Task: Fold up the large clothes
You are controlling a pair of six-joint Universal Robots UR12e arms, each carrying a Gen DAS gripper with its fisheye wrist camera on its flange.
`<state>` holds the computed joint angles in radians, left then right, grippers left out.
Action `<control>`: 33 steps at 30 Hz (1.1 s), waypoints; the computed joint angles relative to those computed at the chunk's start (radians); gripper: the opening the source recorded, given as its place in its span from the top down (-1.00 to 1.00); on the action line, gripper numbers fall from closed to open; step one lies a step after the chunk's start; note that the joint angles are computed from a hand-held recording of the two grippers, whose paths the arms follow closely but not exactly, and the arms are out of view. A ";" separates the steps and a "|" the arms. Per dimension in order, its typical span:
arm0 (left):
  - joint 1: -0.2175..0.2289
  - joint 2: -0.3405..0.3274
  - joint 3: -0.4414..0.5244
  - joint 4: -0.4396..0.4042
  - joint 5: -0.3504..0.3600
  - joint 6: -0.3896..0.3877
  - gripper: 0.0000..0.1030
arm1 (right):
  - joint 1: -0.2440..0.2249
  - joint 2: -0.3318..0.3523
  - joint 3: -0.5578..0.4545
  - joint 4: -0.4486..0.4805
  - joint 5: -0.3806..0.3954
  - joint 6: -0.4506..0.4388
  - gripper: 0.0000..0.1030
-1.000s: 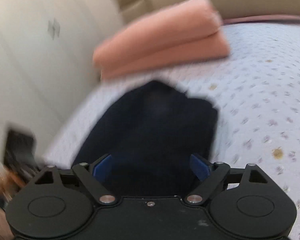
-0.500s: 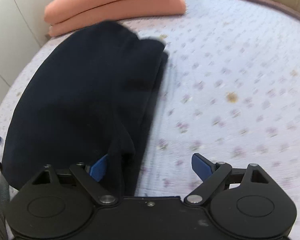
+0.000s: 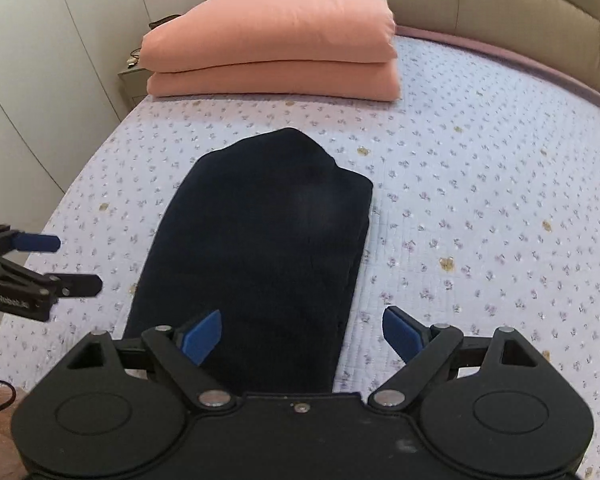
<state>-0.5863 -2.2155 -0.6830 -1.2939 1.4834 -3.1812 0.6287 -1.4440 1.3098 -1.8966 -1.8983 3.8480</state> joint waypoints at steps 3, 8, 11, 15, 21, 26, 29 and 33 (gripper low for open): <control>0.003 0.015 -0.025 -0.004 -0.012 -0.018 -1.00 | 0.000 0.015 -0.009 -0.012 0.068 -0.050 -1.00; -0.004 0.032 -0.046 -0.008 0.044 -0.024 -1.00 | 0.008 0.040 -0.030 0.060 0.050 -0.048 -1.00; -0.002 0.036 -0.052 -0.007 0.031 -0.028 -1.00 | 0.005 0.040 -0.025 0.072 0.054 -0.027 -1.00; -0.001 0.037 -0.052 -0.009 0.021 -0.024 -1.00 | 0.004 0.041 -0.024 0.071 0.065 -0.035 -1.00; -0.001 0.035 -0.050 -0.012 0.020 -0.022 -1.00 | 0.003 0.040 -0.021 0.058 0.082 -0.052 -1.00; -0.001 0.034 -0.047 -0.017 0.014 -0.021 -1.00 | 0.002 0.040 -0.020 0.059 0.087 -0.058 -1.00; -0.001 0.034 -0.047 -0.017 0.013 -0.021 -1.00 | 0.002 0.039 -0.020 0.057 0.086 -0.059 -1.00; -0.001 0.035 -0.048 -0.016 0.014 -0.020 -1.00 | 0.004 0.040 -0.020 0.055 0.080 -0.062 -1.00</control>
